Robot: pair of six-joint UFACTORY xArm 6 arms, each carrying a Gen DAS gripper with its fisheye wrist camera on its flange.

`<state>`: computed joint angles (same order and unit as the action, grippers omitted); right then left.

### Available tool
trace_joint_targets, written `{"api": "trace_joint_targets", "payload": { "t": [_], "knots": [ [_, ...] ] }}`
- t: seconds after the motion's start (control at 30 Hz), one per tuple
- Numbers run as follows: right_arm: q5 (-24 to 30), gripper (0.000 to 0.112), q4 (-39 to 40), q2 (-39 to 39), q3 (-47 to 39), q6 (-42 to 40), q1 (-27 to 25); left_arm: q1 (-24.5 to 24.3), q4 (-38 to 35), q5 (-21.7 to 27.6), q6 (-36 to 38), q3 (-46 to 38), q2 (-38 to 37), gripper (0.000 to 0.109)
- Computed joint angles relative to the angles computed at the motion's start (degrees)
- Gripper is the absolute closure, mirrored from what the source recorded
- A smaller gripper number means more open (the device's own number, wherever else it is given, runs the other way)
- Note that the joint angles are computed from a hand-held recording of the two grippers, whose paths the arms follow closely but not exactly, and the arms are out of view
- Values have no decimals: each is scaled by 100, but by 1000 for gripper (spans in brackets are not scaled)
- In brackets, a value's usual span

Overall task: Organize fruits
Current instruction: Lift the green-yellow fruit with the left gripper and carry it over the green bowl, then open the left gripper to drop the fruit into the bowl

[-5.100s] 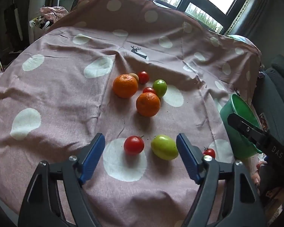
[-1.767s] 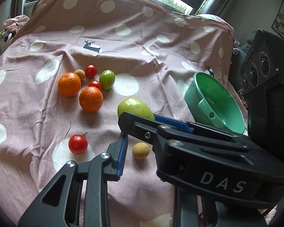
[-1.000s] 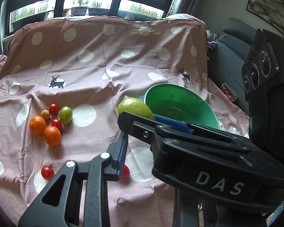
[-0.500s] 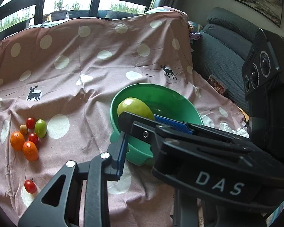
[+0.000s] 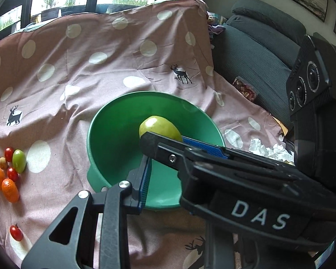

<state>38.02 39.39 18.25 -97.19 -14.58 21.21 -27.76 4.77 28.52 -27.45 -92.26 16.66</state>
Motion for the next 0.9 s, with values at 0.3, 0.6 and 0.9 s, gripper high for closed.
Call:
{"api": "trace_joint_targets", "payload": {
  "t": [0.3, 0.6, 0.9],
  "knots": [
    [109, 73, -429, 115, -67, 537, -210, -62, -788, 234, 694, -682, 587, 83],
    [287, 73, -775, 212, -151, 962, -333, -78, -1355, 417, 1093, -1084, 938, 83],
    [500, 73, -1198, 343, -322, 1352, -370, -80, -1770, 530, 1309, -1235, 1104, 83]
  ]
}}
